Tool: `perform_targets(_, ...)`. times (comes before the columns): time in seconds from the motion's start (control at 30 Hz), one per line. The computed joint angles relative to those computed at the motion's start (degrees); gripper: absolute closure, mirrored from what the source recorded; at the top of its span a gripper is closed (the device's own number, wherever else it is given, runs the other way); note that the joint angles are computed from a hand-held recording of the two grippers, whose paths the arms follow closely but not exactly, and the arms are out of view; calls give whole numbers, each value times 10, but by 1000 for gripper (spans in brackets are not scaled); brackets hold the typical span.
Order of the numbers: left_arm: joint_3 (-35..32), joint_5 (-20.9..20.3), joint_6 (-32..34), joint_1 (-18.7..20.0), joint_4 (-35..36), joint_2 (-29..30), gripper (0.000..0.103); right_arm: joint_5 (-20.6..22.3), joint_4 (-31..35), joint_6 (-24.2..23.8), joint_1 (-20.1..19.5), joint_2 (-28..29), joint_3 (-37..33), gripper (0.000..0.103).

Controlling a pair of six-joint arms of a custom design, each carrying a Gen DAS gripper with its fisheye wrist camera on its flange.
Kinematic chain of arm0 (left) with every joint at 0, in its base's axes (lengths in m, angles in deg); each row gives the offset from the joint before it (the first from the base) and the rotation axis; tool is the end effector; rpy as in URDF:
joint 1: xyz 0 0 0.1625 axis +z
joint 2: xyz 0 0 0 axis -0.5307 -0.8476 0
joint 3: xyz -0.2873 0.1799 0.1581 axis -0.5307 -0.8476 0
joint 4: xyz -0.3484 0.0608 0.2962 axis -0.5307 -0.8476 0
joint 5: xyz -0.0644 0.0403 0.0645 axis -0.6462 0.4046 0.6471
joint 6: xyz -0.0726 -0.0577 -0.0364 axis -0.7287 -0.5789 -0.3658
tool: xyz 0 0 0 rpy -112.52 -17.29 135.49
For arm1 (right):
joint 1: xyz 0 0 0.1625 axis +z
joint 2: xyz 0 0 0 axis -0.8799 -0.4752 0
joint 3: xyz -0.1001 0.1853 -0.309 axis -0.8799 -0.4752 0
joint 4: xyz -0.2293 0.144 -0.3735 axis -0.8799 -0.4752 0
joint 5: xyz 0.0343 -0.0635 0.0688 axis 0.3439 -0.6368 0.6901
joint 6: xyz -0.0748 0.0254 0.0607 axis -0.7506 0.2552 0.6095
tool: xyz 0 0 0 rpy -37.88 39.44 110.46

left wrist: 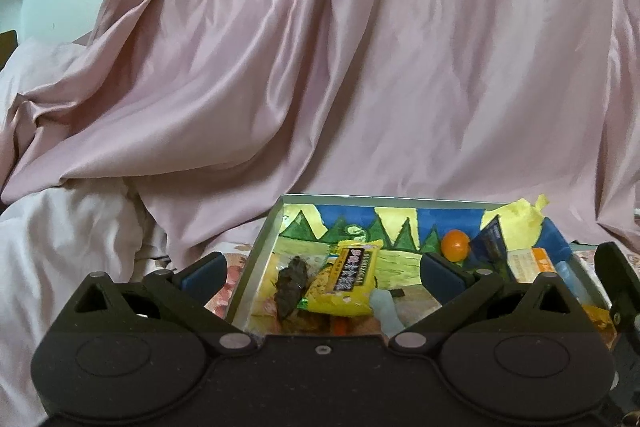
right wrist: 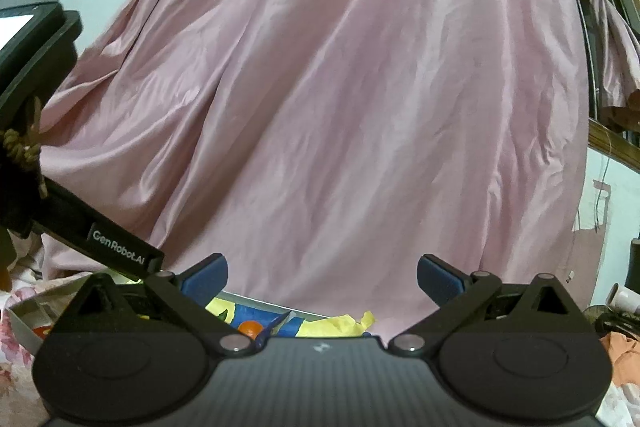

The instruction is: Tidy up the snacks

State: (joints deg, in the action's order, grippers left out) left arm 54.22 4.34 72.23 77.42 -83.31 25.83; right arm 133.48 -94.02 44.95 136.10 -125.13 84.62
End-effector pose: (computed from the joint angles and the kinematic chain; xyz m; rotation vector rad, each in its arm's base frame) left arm -0.4185 -0.7430 -0.0753 0.4168 2.0163 -1.1639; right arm -0.0229 -0.6699 0.2835 0.7908 -1.6621 1.6639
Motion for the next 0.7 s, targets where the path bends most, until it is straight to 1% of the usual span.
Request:
perform_targets(0.13,29,-2,-5,-6,-12,-16,1,5,-26,21,-2,-20,27,0)
perform_targets(0.37,86,-3,-21,-16,-45,-44,1,8,-22,28,-7,-46,52,0)
perform_targets(0.47,124,-4,-24,-22,-77,-61,1,7,-16,39,-10,-58,63,0)
perform_targets(0.53,156,-3,-47,-26,-86,-77,1,7,-11,44,-11,-65,68,0)
perform_targets(0.57,172,-4,-56,-28,-100,-84,1,8,-8,46,-12,-68,71,0)
perform_targets(0.7,220,-6,-58,-35,-161,-104,1,6,-3,59,-16,-86,90,0)
